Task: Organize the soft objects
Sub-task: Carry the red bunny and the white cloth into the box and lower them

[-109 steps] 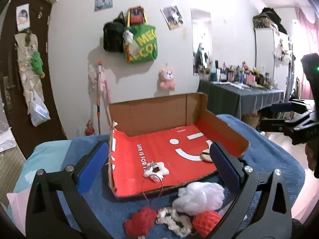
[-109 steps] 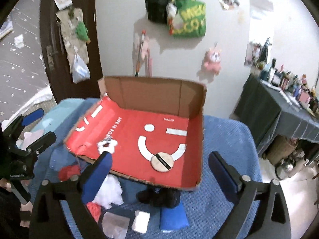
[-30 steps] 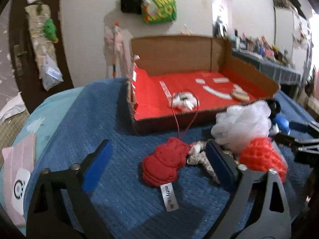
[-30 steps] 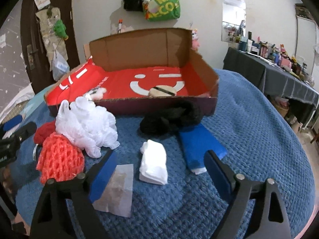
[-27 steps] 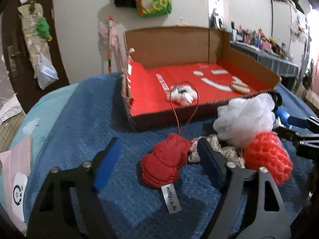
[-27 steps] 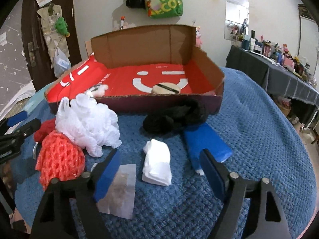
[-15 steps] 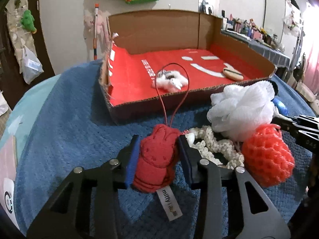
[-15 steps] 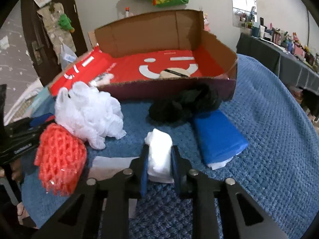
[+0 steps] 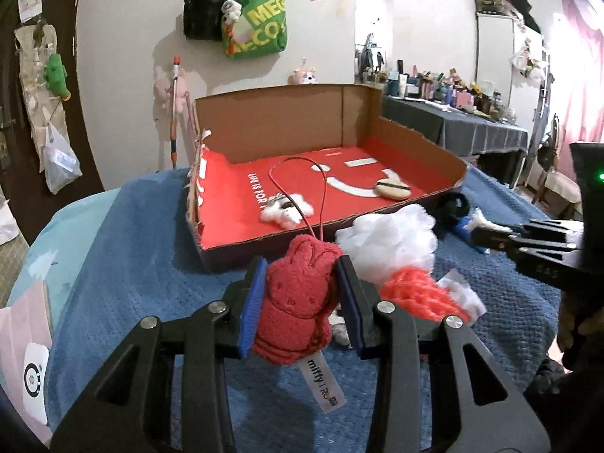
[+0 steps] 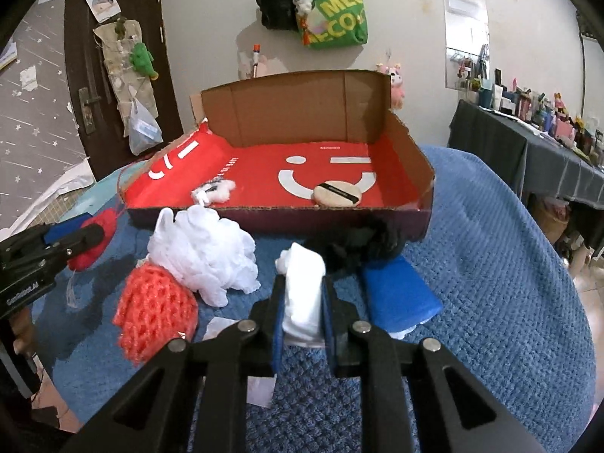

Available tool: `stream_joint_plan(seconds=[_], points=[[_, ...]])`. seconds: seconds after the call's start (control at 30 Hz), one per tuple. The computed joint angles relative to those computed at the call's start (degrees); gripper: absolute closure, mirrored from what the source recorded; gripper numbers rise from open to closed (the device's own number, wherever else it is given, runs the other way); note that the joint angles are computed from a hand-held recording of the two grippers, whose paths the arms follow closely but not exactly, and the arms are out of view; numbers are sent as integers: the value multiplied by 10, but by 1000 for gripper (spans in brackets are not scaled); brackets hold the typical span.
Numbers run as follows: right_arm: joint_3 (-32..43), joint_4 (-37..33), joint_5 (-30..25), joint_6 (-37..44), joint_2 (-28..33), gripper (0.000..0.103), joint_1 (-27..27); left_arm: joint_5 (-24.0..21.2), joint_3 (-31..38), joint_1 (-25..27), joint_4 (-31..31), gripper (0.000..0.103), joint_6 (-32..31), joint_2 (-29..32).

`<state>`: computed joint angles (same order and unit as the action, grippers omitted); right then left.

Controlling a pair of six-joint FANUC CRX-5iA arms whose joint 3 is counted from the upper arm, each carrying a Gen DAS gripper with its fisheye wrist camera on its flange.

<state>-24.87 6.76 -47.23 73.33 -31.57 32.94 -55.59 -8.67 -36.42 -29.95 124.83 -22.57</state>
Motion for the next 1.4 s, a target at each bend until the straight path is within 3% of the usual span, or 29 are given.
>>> stream_joint_plan(seconds=[0.13, 0.27, 0.4, 0.57, 0.73, 1.17, 1.4], points=[[17, -36, -4, 29, 8, 85, -15, 27, 1, 15, 27, 67, -19, 7], [61, -87, 1, 93, 38, 85, -41, 103, -5, 69, 124, 67, -110, 27], [144, -168, -19, 186, 104, 85, -85, 126, 38, 92, 169, 67, -172, 88], [254, -269, -100, 267, 196, 84, -144, 116, 85, 118, 227, 67, -235, 156], [337, -322, -183, 299, 276, 84, -178, 76, 133, 130, 224, 67, -240, 214], [437, -326, -285, 313, 378, 84, -178, 37, 179, 156, 273, 67, -289, 280], [447, -316, -298, 314, 390, 83, -173, 20, 198, 155, 269, 67, -299, 298]])
